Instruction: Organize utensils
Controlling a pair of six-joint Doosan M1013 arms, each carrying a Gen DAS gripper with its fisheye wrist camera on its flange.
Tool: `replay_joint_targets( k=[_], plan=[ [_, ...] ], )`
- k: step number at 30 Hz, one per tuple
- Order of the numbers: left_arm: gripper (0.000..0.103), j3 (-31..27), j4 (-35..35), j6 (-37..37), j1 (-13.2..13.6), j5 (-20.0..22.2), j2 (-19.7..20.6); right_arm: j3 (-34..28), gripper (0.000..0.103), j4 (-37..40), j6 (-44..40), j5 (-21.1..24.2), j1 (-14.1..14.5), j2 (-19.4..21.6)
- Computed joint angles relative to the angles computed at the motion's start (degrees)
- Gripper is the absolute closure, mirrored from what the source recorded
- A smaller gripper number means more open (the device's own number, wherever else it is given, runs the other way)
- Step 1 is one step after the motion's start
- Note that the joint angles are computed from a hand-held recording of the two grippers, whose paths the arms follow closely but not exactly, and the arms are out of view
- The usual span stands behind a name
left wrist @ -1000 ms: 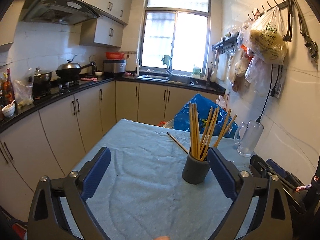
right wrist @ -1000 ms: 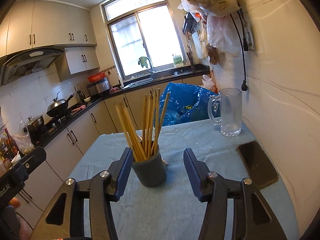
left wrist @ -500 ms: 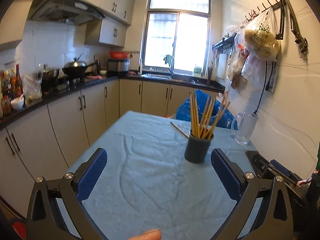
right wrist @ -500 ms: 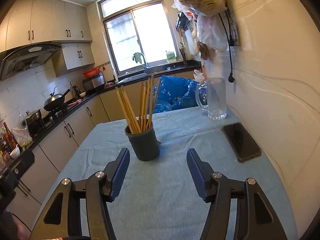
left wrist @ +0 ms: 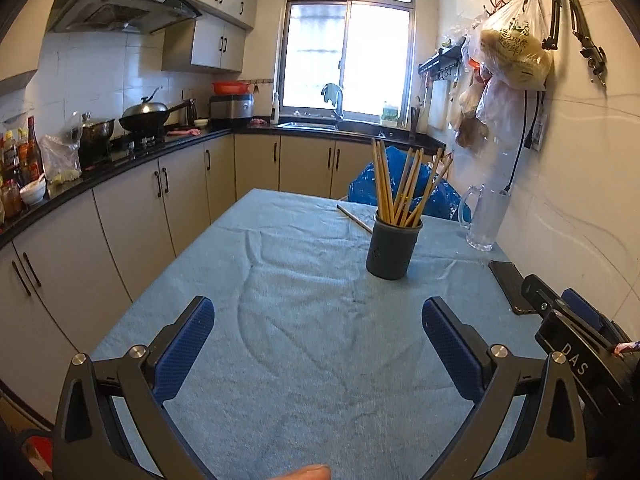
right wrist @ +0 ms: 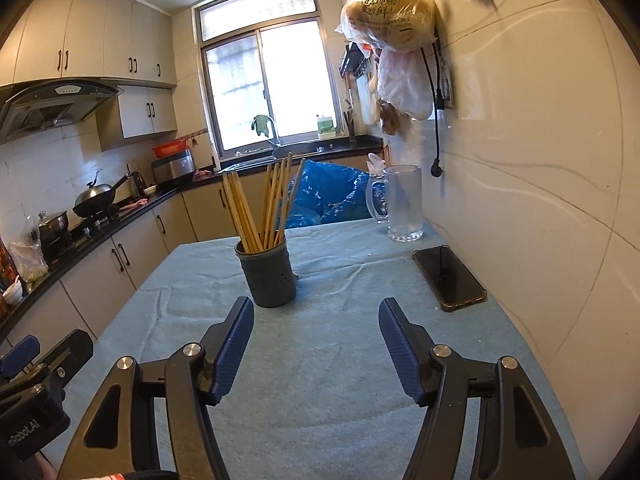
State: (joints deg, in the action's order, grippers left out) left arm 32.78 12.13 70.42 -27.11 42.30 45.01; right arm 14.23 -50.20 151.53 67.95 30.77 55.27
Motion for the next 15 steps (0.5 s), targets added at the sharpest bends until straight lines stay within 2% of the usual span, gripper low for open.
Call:
replay_joint_targets(
  k=[6, 15],
  plan=[
    [0.0, -1.32, 0.31, -0.11, -0.01, 2.88, 0.83, -0.95, 0.033, -0.53, -0.41, 0.94, 0.12, 0.58],
    [0.0, -1.6, 2.25, -1.26, -0.25, 3.56, 1.1, -1.18, 0.032, 0.4, -0.67, 1.26, 0.15, 0.78]
  ],
)
